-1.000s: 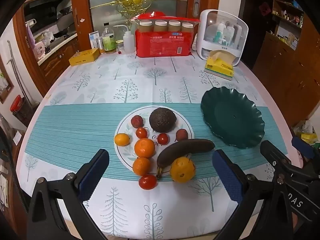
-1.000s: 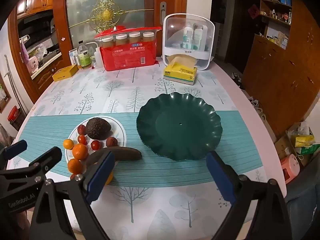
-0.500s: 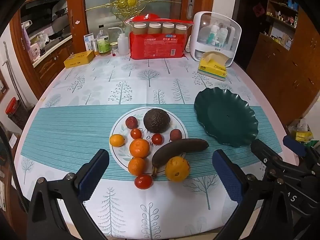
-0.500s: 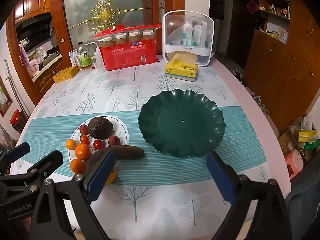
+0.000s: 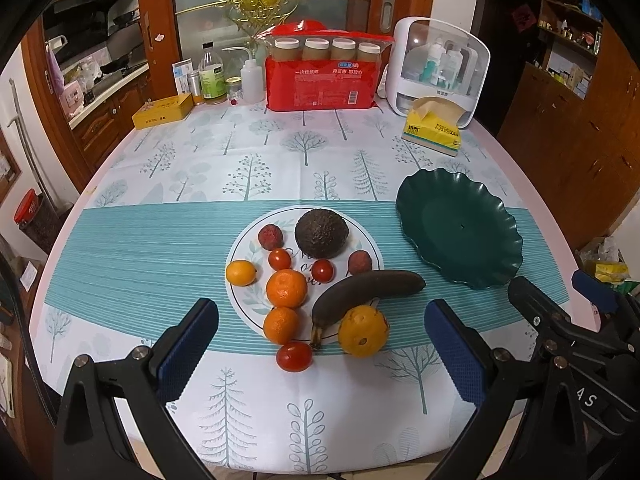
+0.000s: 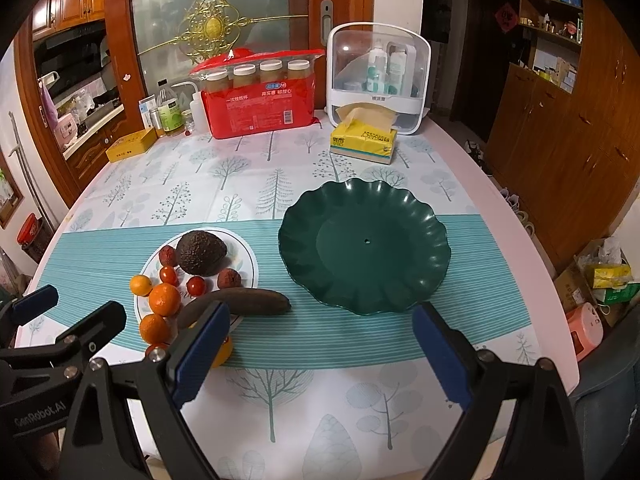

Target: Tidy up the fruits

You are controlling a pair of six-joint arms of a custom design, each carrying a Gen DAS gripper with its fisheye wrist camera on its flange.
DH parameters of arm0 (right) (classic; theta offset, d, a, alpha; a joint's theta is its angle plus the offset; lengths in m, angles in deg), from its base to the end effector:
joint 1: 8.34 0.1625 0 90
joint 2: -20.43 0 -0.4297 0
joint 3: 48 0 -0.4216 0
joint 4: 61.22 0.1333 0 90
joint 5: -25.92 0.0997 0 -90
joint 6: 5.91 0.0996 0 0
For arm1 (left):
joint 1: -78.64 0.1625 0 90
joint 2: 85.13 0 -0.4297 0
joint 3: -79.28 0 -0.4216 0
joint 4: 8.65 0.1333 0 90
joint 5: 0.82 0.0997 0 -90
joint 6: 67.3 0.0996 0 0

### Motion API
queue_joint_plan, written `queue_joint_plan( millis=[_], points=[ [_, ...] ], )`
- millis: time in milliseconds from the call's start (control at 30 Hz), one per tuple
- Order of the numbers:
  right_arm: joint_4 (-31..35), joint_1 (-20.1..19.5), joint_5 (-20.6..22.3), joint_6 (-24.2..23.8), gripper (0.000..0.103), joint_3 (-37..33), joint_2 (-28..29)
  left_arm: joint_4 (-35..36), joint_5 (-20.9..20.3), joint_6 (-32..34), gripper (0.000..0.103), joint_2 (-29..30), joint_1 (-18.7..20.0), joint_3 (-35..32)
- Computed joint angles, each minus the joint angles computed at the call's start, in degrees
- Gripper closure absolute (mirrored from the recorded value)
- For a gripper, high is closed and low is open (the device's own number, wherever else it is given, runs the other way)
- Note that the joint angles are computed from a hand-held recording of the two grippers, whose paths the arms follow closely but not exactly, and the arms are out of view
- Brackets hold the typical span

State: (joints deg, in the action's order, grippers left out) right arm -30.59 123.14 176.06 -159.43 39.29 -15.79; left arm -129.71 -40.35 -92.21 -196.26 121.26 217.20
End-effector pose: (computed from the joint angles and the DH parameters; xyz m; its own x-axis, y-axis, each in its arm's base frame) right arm 0.3796 -0.3586 0.0250 -0.7003 0.1193 0.7038 -0.3834 0.7688 -0.5119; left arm -0.0973 -0.3751 0.3175 -0.7383 0.1051 -0.6662 0.4662 0.7933 -0.3915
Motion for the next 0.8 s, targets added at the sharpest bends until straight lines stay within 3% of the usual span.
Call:
queue_joint_plan(
  millis=[233, 800],
  points=[
    [0.15, 0.11, 0.10, 0.22, 0.010, 0.03, 0.10, -2.90, -0.66, 2.58, 0.001, 0.08, 1.02, 0.42],
    [-1.14, 0.33, -0.37, -0.53, 0.010, 0.61, -0.42, -1.39, 0.30, 0.96, 0.001, -0.21, 0.33, 0.43]
  ],
)
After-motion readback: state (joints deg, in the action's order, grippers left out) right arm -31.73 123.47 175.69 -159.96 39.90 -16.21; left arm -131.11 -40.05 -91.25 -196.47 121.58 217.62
